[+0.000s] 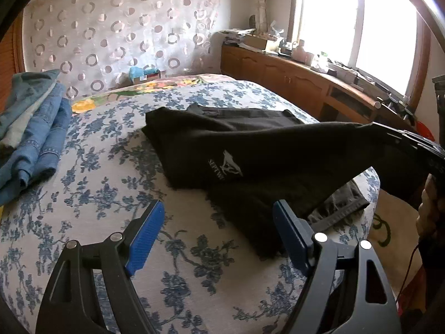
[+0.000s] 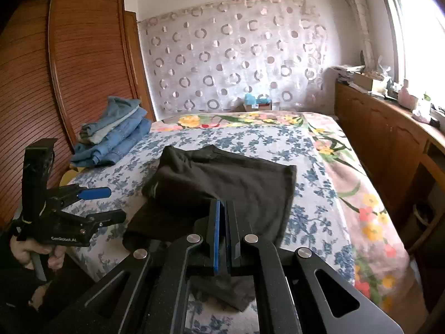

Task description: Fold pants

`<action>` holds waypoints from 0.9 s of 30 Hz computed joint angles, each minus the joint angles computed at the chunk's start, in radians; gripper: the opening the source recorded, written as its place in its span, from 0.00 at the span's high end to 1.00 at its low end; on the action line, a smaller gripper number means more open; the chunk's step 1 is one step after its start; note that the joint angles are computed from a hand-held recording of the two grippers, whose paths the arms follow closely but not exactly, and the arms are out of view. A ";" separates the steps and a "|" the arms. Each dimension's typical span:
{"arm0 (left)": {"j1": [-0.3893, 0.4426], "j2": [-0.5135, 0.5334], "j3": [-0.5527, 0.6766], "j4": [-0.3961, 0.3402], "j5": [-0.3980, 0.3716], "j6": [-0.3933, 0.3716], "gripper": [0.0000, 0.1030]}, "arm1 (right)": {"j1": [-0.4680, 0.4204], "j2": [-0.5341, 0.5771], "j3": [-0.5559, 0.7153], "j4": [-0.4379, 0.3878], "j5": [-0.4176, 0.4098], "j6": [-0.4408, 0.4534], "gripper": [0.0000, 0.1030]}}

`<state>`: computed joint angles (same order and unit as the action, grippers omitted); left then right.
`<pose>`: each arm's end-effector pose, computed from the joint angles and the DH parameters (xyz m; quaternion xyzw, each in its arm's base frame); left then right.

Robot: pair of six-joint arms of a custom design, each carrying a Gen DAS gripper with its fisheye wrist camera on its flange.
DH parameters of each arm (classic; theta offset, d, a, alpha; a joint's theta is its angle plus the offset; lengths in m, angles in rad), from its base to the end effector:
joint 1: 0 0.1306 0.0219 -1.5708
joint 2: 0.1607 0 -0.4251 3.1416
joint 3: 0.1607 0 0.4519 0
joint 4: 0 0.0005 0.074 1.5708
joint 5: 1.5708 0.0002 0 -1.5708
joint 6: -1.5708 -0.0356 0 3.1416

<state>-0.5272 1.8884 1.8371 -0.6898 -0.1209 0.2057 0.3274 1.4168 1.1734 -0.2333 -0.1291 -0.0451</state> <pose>0.6495 -0.3738 0.4109 0.1222 0.9056 -0.0925 0.3954 0.5293 0.1841 0.3964 -0.1531 0.8391 0.1503 0.4999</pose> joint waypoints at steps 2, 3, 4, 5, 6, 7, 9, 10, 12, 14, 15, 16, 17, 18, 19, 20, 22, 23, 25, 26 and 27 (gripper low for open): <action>-0.003 0.008 0.009 -0.007 0.002 -0.004 0.22 | 0.004 -0.006 -0.006 -0.001 0.005 -0.008 0.97; -0.005 0.010 0.012 -0.010 0.002 -0.007 0.22 | 0.004 -0.006 -0.006 -0.004 0.007 -0.013 0.97; -0.006 0.013 0.015 -0.013 0.001 -0.009 0.21 | 0.001 -0.015 -0.015 -0.005 0.006 -0.016 0.97; -0.007 0.014 0.016 -0.014 0.000 -0.010 0.22 | -0.003 -0.023 -0.024 -0.008 0.004 -0.018 0.97; -0.008 0.013 0.016 -0.013 0.001 -0.010 0.21 | -0.002 -0.027 -0.027 -0.012 0.007 -0.021 0.97; -0.008 0.013 0.016 -0.012 0.002 -0.009 0.21 | -0.001 -0.033 -0.033 -0.015 0.011 -0.022 0.97; -0.009 0.012 0.014 -0.010 0.002 -0.009 0.22 | -0.005 -0.043 -0.045 -0.021 0.010 -0.025 0.97; -0.009 0.011 0.013 -0.010 0.002 -0.009 0.22 | -0.004 -0.044 -0.050 -0.026 0.015 -0.026 0.97; -0.011 0.012 0.012 -0.010 0.003 -0.009 0.21 | -0.015 -0.041 -0.049 -0.047 0.009 -0.028 0.97; -0.013 0.016 0.014 -0.016 0.004 -0.008 0.21 | -0.026 -0.033 -0.046 -0.067 0.004 -0.031 0.97; -0.012 0.019 0.017 -0.019 0.006 -0.008 0.21 | -0.028 -0.031 -0.048 -0.075 0.003 -0.032 0.97; -0.012 0.021 0.018 -0.022 0.007 -0.008 0.22 | -0.028 -0.027 -0.047 -0.082 0.004 -0.034 0.97; -0.014 0.023 0.018 -0.025 0.008 -0.009 0.22 | -0.032 -0.019 -0.041 -0.092 -0.003 -0.038 0.97; -0.014 0.026 0.019 -0.029 0.009 -0.010 0.21 | -0.031 -0.016 -0.041 -0.098 -0.003 -0.041 0.97; -0.015 0.028 0.021 -0.032 0.009 -0.011 0.22 | -0.031 -0.015 -0.041 -0.103 -0.002 -0.042 0.97; -0.016 0.030 0.021 -0.035 0.010 -0.011 0.22 | -0.031 -0.012 -0.040 -0.109 0.002 -0.042 0.97; -0.017 0.034 0.023 -0.040 0.013 -0.011 0.21 | -0.032 -0.001 -0.034 -0.123 0.000 -0.044 0.97; -0.017 0.035 0.022 -0.042 0.015 -0.010 0.21 | -0.032 0.003 -0.031 -0.134 -0.004 -0.046 0.97; -0.018 0.038 0.022 -0.045 0.016 -0.009 0.22 | -0.035 0.011 -0.025 -0.142 -0.012 -0.055 0.97; -0.019 0.038 0.022 -0.048 0.016 -0.007 0.21 | -0.036 0.013 -0.024 -0.141 -0.016 -0.059 0.97; -0.019 0.040 0.023 -0.052 0.017 -0.006 0.21 | -0.037 0.012 -0.023 -0.141 -0.020 -0.064 0.97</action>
<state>-0.5461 1.9289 1.8601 -0.7420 -0.1039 0.1995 0.2900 1.4292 1.1503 -0.3747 -0.1492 -0.1086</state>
